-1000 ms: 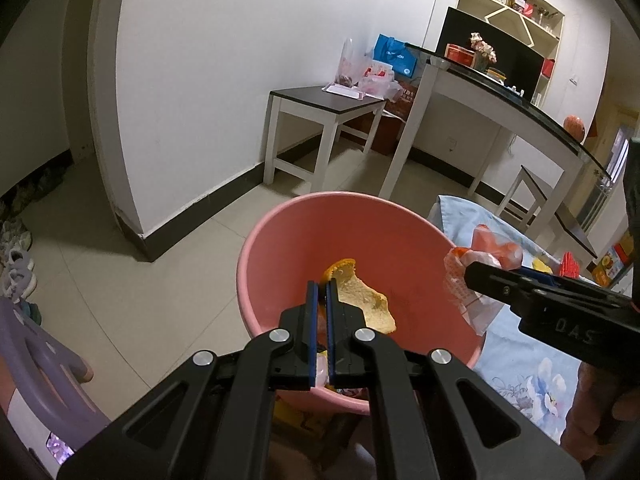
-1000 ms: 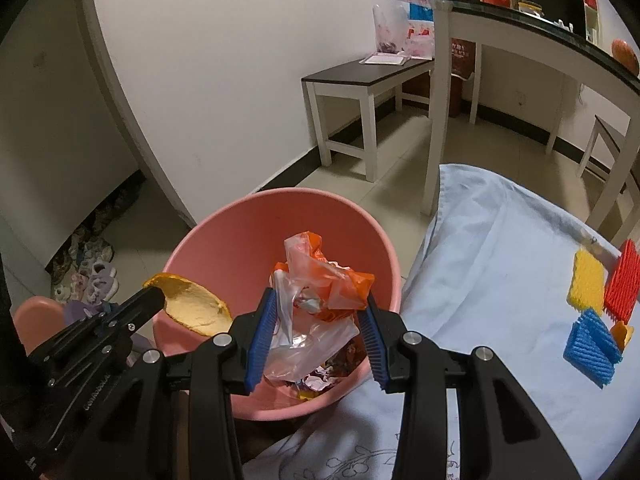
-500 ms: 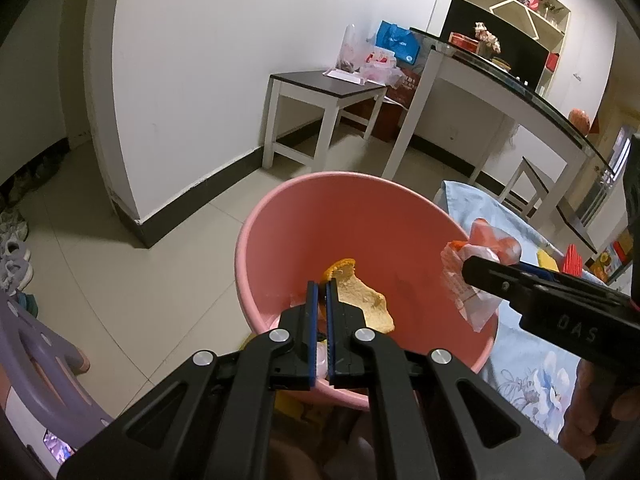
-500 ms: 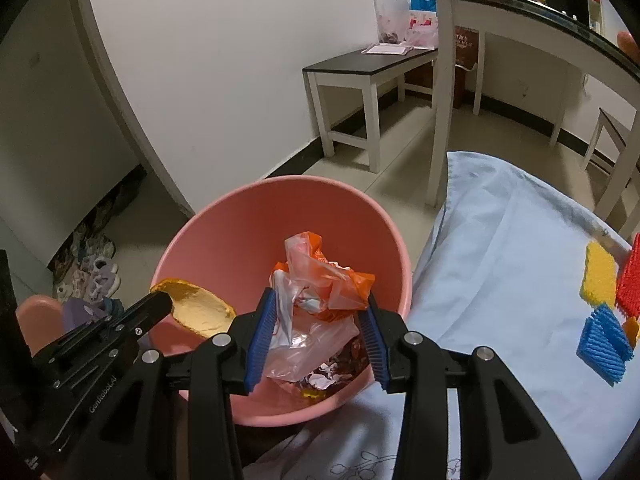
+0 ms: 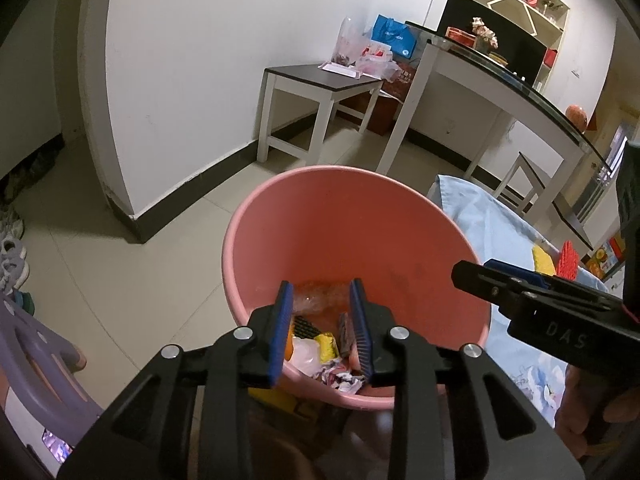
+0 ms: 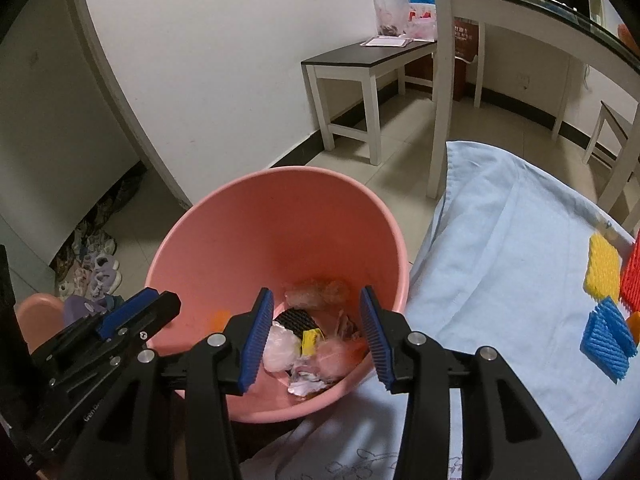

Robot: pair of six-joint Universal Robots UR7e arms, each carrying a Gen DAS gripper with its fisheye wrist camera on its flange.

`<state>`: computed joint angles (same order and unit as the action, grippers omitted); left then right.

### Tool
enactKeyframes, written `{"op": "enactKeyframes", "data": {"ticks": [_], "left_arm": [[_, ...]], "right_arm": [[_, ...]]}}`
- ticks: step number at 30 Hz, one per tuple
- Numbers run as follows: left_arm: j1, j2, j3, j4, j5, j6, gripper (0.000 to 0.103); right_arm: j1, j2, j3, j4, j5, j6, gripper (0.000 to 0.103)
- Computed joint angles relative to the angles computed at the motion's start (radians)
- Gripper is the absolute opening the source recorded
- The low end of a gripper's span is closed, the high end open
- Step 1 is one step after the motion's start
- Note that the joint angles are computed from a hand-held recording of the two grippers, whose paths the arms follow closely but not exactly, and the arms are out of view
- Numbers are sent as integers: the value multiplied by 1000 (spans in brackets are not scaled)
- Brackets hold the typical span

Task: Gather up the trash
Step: 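Open both tools over the bucket to drop the bag and peel, then move both tools back over the sheet toward the foam nets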

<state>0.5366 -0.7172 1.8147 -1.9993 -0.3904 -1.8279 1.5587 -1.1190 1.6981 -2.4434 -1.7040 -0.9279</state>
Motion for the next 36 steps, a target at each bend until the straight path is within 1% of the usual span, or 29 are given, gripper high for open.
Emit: {"op": "enactKeyframes", "data": {"ticks": [6, 13, 21, 27, 36], "left_arm": [[-3, 11, -21, 16, -1, 14, 30], [-13, 24, -54, 77, -5, -6, 30], [-27, 42, -92, 123, -1, -3, 30], [-34, 66, -132, 154, 0, 9, 30], [-34, 99, -183, 163, -3, 56, 30]], "right_arm": [[-7, -21, 9, 12, 10, -5, 45], [-19, -54, 21, 24, 27, -7, 45], [-39, -91, 23, 49, 49, -8, 46], [-57, -114, 20, 65, 65, -7, 46], [-90, -141, 5, 94, 89, -3, 46]]}}
